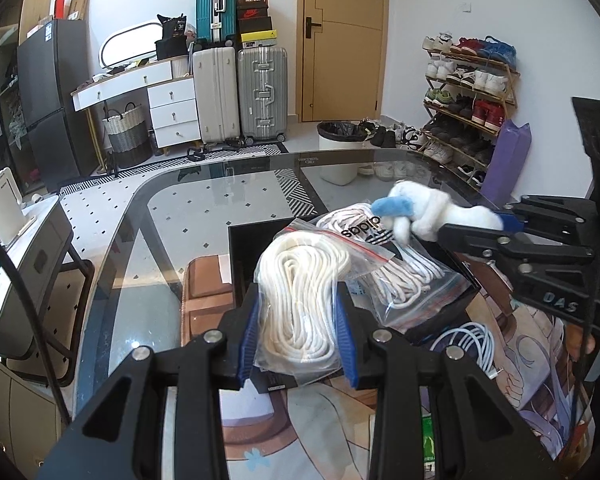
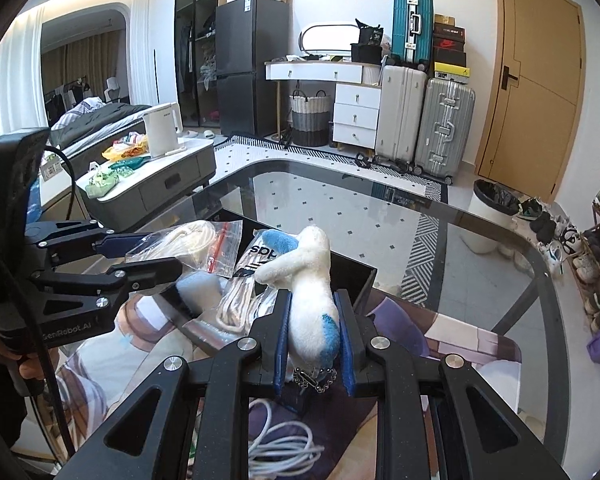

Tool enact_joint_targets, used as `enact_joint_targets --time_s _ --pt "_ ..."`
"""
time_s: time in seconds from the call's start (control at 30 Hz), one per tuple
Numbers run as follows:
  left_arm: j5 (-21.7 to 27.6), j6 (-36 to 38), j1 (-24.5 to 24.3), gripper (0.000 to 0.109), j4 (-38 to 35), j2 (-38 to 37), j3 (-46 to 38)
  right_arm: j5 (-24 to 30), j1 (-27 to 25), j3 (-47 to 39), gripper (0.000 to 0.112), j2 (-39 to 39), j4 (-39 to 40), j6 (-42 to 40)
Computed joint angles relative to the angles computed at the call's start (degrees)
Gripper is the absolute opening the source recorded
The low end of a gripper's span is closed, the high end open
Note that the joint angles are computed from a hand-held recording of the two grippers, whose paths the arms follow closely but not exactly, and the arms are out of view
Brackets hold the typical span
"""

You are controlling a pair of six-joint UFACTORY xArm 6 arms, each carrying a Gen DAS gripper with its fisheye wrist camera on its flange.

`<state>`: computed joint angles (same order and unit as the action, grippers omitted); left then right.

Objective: Organize soft objects
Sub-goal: 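Lower the rope bag and plush into the box and open both grippers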

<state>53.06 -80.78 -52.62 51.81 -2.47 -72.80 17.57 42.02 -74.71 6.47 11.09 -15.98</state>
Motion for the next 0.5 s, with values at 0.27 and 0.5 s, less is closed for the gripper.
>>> enact_joint_targets --time_s 0.27,0.5 --pt "-1.46 0.73 0.98 0.033 -0.02 0.30 0.06 4.25 0.94 -6.41 0.021 5.84 -4.17 1.06" --pt "-2.44 1.70 1.61 0.033 -0.24 1.10 -0.61 5.75 0.74 -8.79 0.021 8.29 -4.85 1.25"
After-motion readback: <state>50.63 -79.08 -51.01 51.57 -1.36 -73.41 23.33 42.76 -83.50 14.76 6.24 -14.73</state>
